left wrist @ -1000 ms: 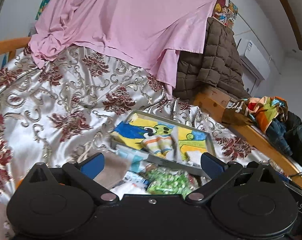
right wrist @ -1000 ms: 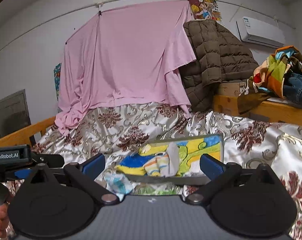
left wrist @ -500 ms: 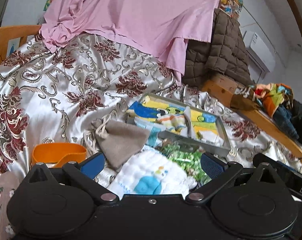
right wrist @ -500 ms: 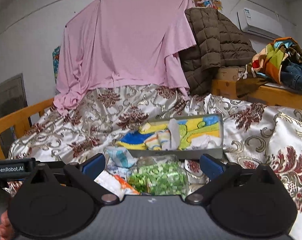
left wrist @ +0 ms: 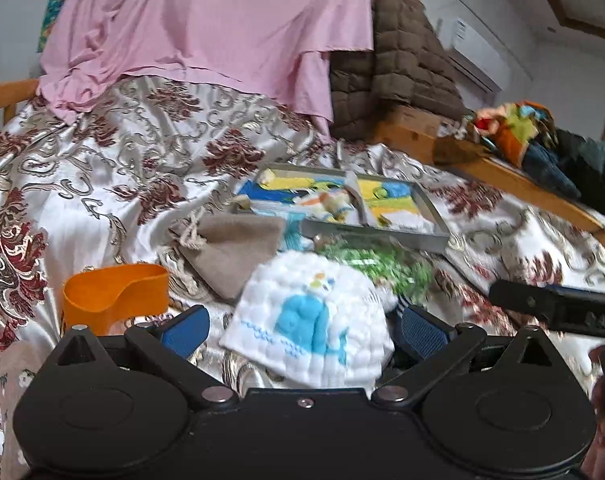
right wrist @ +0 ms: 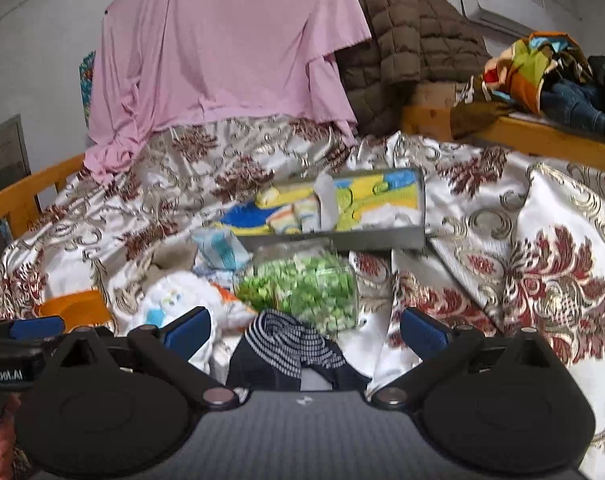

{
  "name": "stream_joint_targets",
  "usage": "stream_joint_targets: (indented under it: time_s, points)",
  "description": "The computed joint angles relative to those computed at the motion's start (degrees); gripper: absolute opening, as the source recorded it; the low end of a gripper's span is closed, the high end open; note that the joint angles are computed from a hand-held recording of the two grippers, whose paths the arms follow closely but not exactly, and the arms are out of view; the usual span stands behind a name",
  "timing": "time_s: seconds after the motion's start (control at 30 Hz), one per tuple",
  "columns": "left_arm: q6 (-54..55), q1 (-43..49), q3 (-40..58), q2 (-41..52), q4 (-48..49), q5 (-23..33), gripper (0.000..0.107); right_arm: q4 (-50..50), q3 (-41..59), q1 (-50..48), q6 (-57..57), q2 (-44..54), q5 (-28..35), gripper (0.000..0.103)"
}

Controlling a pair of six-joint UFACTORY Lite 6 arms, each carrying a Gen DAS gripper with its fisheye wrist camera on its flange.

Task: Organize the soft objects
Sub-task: 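Open both tools and move them back toward the pile of items, then grasp the whale-print muslin cloth with left tool while right tool grasps the navy striped sock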

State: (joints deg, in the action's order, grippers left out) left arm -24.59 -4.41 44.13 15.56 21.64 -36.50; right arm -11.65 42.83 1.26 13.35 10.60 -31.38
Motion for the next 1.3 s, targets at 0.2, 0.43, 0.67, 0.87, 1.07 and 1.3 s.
stream_joint_targets:
  time_s: [0.2, 0.43, 0.67, 0.87, 1.07, 1.3]
  points:
    - [-2.1, 0.6, 1.8, 2.9, 4.0, 0.6, 0.102, -0.4, 3.7, 0.7, 0.8, 3.7, 5.4, 0.103]
    - [-6.1, 1.1, 8.8, 8.6, 11.9, 2.1, 0.102, -7.0, 9.1, -0.1, 8.5, 8.5, 10.6, 0.103]
    - [-9.1, 2.3, 16.2, 15.2, 18.4, 1.5, 0.102, -18.9, 14.6, -1.2, 21.2, 12.9, 13.8, 0.103]
    - [-12.8, 3.8, 20.1, 19.4, 20.8, -0.5, 0.102, -30.5, 19.1, -1.4, 30.6, 16.1, 15.4, 0.103]
    - [-17.8, 5.8, 23.7, 22.1, 25.6, -1.4, 0.102, -51.4, 27.8, -2.4, 47.7, 22.9, 14.7, 0.102]
    - [-25.8, 7.4, 26.5, 24.6, 31.4, -3.5, 0.102, -68.6, 35.1, -3.4, 56.5, 27.6, 10.1, 0.100]
